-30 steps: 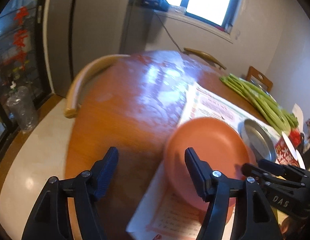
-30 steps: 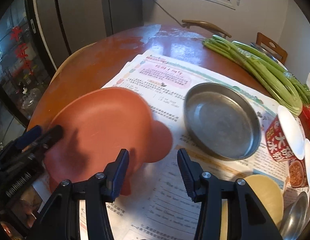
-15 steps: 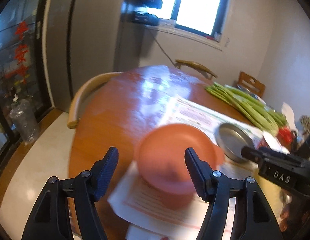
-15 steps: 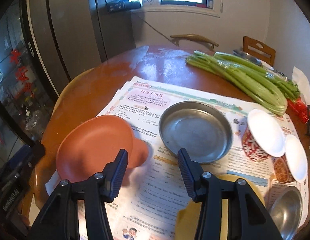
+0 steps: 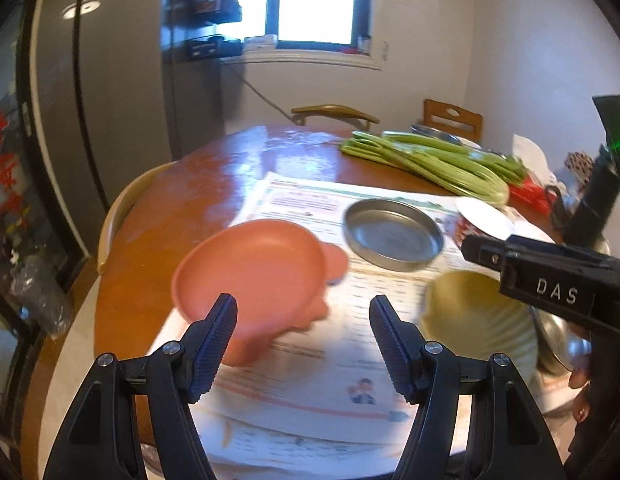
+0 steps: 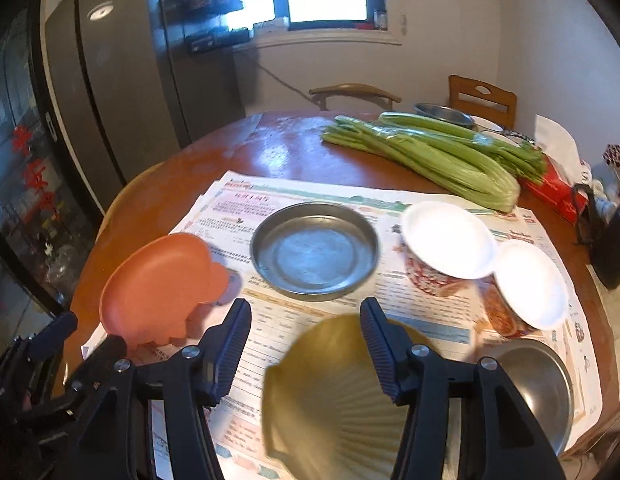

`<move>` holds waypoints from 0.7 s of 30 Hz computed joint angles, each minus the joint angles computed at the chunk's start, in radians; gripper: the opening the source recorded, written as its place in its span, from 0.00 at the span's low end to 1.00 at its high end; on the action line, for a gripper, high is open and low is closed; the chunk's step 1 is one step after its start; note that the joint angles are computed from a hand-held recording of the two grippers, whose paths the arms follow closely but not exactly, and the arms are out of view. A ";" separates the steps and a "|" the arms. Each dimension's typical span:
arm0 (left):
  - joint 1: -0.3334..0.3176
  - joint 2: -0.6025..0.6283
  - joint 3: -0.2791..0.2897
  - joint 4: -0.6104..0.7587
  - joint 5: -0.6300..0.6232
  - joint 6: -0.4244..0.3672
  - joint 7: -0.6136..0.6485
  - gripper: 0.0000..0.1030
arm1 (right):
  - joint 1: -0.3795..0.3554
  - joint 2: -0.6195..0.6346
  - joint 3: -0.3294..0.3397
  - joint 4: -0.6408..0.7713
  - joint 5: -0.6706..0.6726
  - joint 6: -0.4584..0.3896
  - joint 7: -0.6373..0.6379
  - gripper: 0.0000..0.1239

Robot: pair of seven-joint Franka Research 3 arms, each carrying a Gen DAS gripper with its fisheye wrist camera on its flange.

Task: Organize plates and bowls
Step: 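Lower the salmon-orange plate onto the newspaper and open the left tool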

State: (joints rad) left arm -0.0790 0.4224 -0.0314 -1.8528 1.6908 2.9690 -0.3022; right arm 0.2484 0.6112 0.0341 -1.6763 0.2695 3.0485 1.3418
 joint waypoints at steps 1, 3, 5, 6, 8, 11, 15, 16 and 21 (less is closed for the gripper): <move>-0.004 -0.001 -0.003 -0.002 -0.011 -0.003 0.014 0.68 | -0.020 -0.011 0.017 -0.017 0.009 0.010 -0.013 0.46; -0.020 -0.004 -0.006 -0.003 -0.026 -0.021 0.041 0.68 | -0.058 -0.030 0.052 -0.050 0.031 0.033 -0.040 0.46; -0.034 -0.007 -0.006 -0.002 -0.011 -0.030 0.042 0.68 | -0.106 -0.052 0.095 -0.088 0.057 0.059 -0.077 0.46; -0.037 -0.005 -0.008 0.001 -0.009 -0.026 0.049 0.68 | -0.110 -0.057 0.095 -0.094 0.065 0.062 -0.081 0.46; -0.039 -0.001 -0.013 0.007 -0.011 -0.009 0.072 0.68 | -0.137 -0.073 0.107 -0.121 0.091 0.072 -0.089 0.46; -0.037 0.002 -0.015 0.014 -0.016 0.025 0.095 0.68 | -0.143 -0.092 0.090 -0.151 0.115 0.086 -0.081 0.46; -0.020 0.016 -0.008 0.023 -0.087 0.088 0.144 0.68 | -0.220 -0.124 0.150 -0.204 0.148 0.130 -0.114 0.46; -0.020 0.020 -0.002 0.025 -0.107 0.097 0.154 0.68 | -0.252 -0.128 0.181 -0.213 0.159 0.137 -0.128 0.46; 0.043 0.050 -0.026 0.011 -0.348 0.203 0.342 0.68 | -0.406 -0.142 0.333 -0.265 0.198 0.181 -0.200 0.46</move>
